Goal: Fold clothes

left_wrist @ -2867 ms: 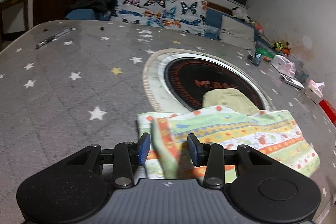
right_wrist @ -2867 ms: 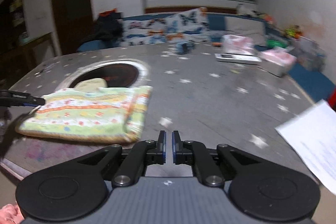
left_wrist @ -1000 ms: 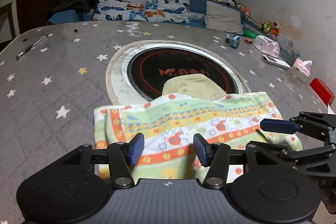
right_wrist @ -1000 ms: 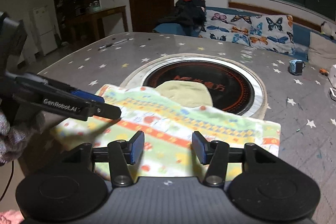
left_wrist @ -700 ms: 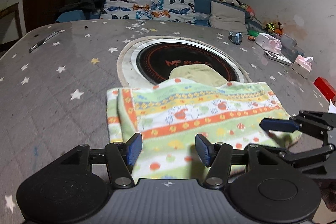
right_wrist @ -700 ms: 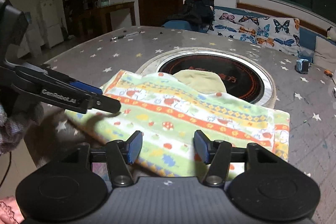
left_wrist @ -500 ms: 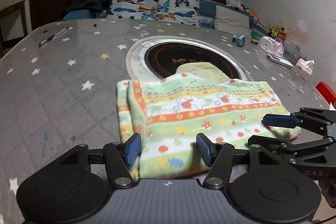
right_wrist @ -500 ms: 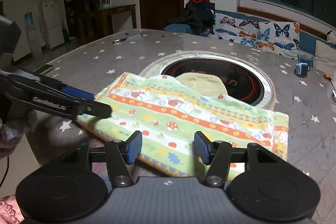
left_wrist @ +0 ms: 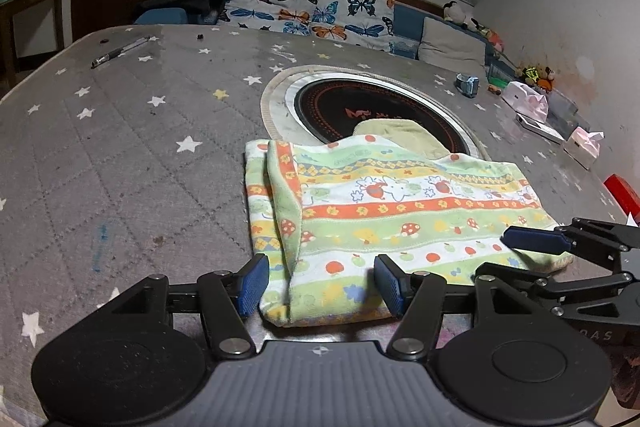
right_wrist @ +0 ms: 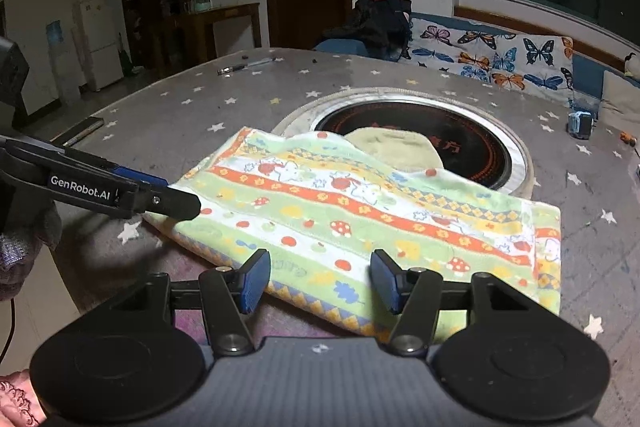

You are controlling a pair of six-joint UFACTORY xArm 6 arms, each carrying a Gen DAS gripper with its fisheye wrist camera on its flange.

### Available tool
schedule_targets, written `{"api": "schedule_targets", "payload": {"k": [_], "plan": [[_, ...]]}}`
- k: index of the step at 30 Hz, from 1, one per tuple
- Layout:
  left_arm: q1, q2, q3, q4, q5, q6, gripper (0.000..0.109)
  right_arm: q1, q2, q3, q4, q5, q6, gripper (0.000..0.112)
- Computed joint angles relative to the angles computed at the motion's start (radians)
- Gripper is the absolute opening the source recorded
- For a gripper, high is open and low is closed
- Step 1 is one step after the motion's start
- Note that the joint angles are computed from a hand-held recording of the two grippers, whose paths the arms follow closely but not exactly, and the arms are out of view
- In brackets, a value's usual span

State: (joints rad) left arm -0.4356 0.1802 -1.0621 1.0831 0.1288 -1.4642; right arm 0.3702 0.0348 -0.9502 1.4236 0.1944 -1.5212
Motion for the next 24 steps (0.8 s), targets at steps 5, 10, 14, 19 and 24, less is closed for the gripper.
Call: {"api": "schedule_targets", "payload": {"k": [5, 10, 14, 19, 24], "plan": [[0.003, 0.002, -0.014, 0.001, -0.002, -0.003, 0.062, 0.001, 0.017, -0.011, -0.012, -0.003, 0.019, 0.057], [0.0, 0.022, -0.042, -0.031, 0.0, 0.037, 0.062, 0.003, 0.025, -0.031, 0.017, -0.008, -0.003, 0.057], [-0.001, 0.047, -0.069, -0.056, 0.004, 0.058, 0.062, 0.005, 0.049, -0.058, -0.004, -0.03, 0.035, 0.057], [-0.003, 0.062, -0.084, -0.096, 0.005, 0.085, 0.062, 0.006, 0.094, -0.103, -0.038, -0.055, 0.095, 0.061], [-0.005, 0.061, -0.086, -0.091, 0.013, 0.084, 0.062, 0.011, 0.129, -0.141, -0.028, -0.07, 0.106, 0.063]]}}
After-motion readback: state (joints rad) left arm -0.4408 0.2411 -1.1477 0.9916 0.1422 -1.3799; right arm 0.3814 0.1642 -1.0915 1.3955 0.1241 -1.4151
